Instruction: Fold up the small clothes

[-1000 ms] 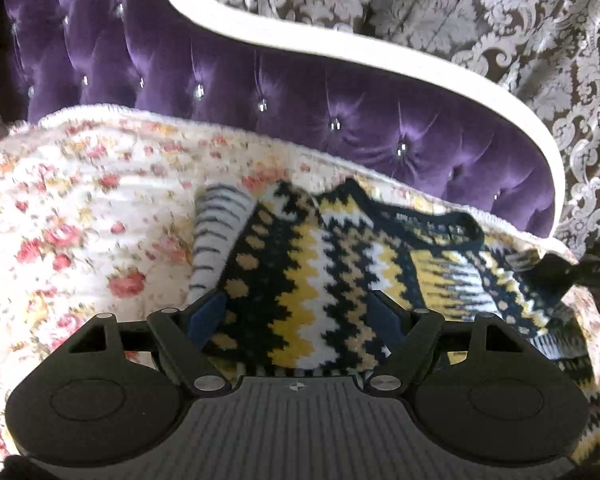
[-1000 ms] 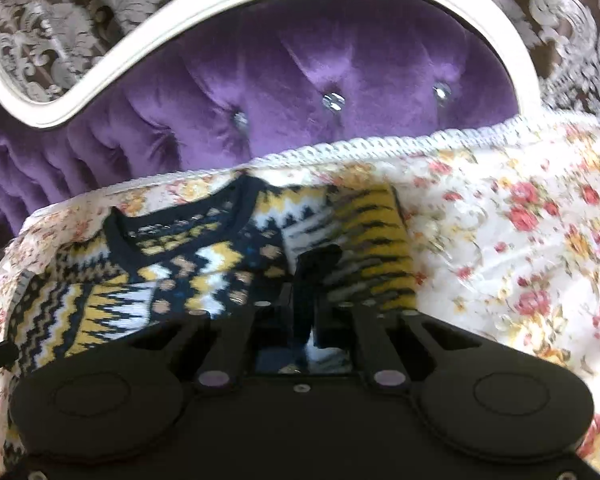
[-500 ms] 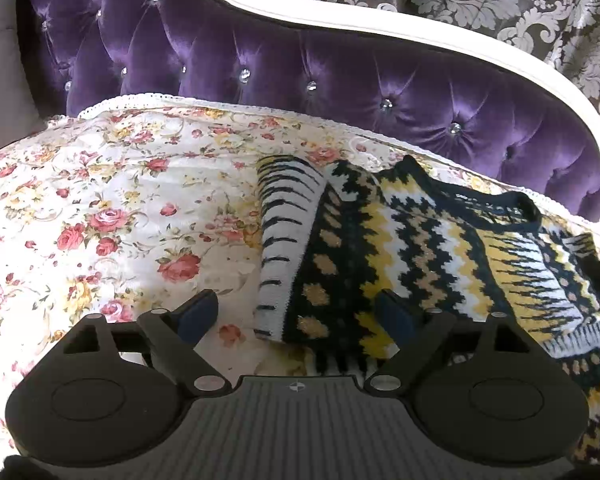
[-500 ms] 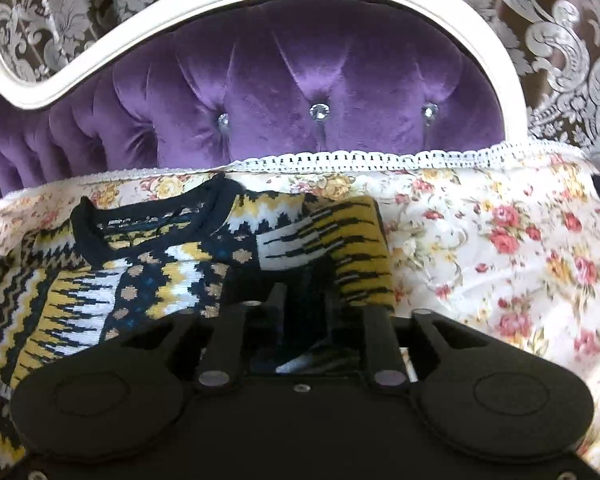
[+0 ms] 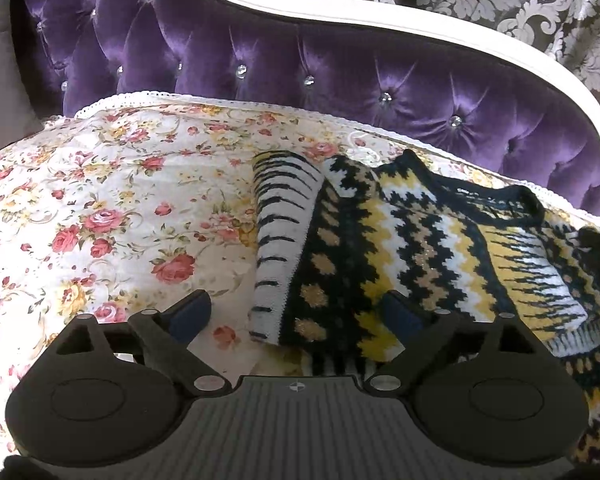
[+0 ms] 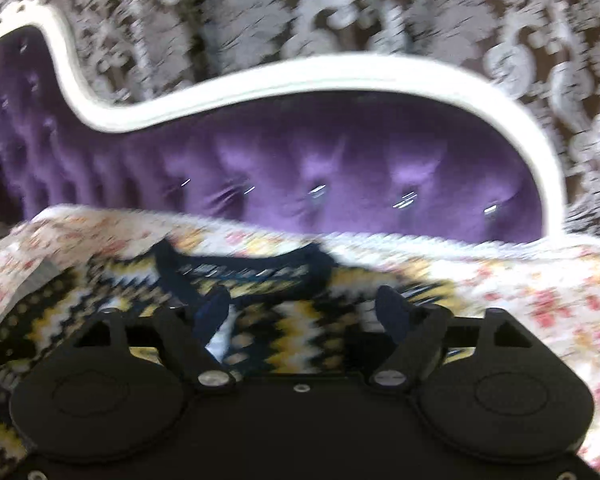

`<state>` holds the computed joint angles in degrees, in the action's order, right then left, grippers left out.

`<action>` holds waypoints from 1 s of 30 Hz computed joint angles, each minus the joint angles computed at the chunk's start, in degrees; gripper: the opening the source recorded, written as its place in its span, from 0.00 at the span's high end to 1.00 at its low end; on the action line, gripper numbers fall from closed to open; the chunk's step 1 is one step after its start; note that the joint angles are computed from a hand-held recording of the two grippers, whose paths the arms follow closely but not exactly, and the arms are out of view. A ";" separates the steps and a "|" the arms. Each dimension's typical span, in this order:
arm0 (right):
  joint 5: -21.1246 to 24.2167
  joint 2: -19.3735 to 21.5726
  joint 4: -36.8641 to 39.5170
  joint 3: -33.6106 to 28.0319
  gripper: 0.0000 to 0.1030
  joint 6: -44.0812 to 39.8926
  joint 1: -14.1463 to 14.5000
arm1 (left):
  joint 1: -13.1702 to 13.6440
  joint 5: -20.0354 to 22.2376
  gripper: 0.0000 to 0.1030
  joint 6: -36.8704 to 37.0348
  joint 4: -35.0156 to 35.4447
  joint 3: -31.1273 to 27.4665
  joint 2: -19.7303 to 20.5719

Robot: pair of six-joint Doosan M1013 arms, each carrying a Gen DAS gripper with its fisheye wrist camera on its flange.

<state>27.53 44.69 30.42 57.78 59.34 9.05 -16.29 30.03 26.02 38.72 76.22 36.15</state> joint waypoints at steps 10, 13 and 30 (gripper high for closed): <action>1.99 1.88 -10.00 -0.53 0.10 9.07 0.78 | -0.24 0.54 0.02 -0.91 1.55 -0.25 0.43; 3.39 2.23 -10.99 -1.20 0.00 8.25 1.02 | -0.57 1.29 0.01 -4.34 3.94 -0.35 0.63; 0.21 1.57 -7.08 0.91 0.00 5.00 0.87 | -1.35 3.18 0.01 -9.93 9.25 -0.47 0.97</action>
